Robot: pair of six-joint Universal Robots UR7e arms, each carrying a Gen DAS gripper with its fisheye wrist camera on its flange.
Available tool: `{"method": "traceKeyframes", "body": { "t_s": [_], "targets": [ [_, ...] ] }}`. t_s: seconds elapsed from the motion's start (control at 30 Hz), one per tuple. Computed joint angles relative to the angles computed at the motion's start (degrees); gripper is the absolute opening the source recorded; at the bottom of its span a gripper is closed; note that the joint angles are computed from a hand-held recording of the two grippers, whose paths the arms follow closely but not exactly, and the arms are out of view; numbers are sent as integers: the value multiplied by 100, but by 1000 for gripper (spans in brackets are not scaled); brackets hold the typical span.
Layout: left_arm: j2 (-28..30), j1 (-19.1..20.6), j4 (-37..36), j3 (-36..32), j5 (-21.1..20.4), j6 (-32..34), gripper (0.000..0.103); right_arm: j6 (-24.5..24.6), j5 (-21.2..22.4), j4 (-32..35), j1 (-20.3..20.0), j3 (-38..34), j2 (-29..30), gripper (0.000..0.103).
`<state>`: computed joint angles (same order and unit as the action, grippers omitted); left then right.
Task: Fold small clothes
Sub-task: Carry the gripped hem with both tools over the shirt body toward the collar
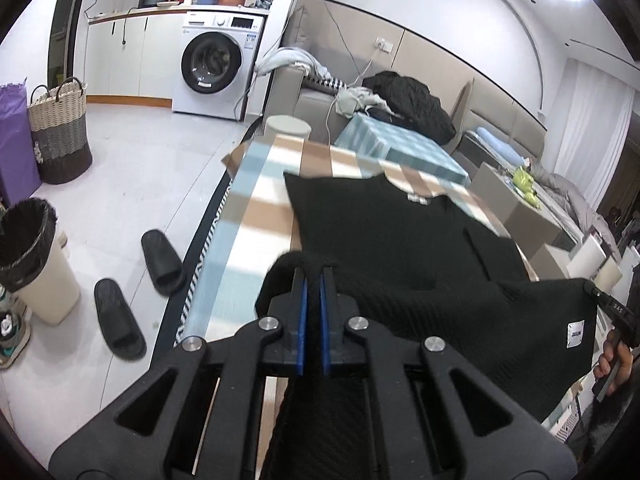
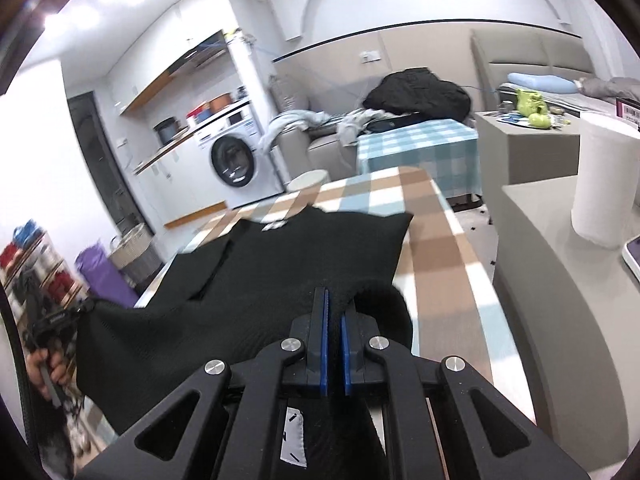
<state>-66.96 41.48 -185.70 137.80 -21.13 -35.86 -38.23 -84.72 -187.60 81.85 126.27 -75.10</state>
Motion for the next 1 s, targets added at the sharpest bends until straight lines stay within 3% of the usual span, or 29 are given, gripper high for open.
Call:
{"method": "traceKeyframes", "body": {
  "t_s": [0.13, 0.27, 0.37, 0.43, 0.5, 0.6, 0.8, 1.0],
  "targets": [
    [305, 525, -372, -593, -191, 774, 3, 710, -776, -305, 289, -605, 688, 5],
    [434, 1030, -35, -987, -553, 702, 3, 1290, -1477, 65, 400, -1124, 1156, 5],
    [486, 1253, 297, -1075, -694, 422, 5, 1369, -1784, 400, 395, -1253, 1208, 24],
    [377, 1347, 683, -1025, -868, 91, 13, 1454, -1811, 472, 314, -1176, 1116, 48],
    [333, 1412, 946, -985, -910, -177, 34, 1505, -1682, 505, 177, -1068, 980, 51],
    [308, 1478, 743, -844, -1129, -289, 53, 1581, -1430, 902, -10, -1000, 768, 57],
    [487, 1681, 669, -1087, -1524, -104, 53, 1439, -934, 1614, -77, -1139, 796, 59],
    [782, 1774, 646, -1400, -1511, 86, 52, 1332, -1286, 1552, 140, -1339, 1150, 58]
  ]
}}
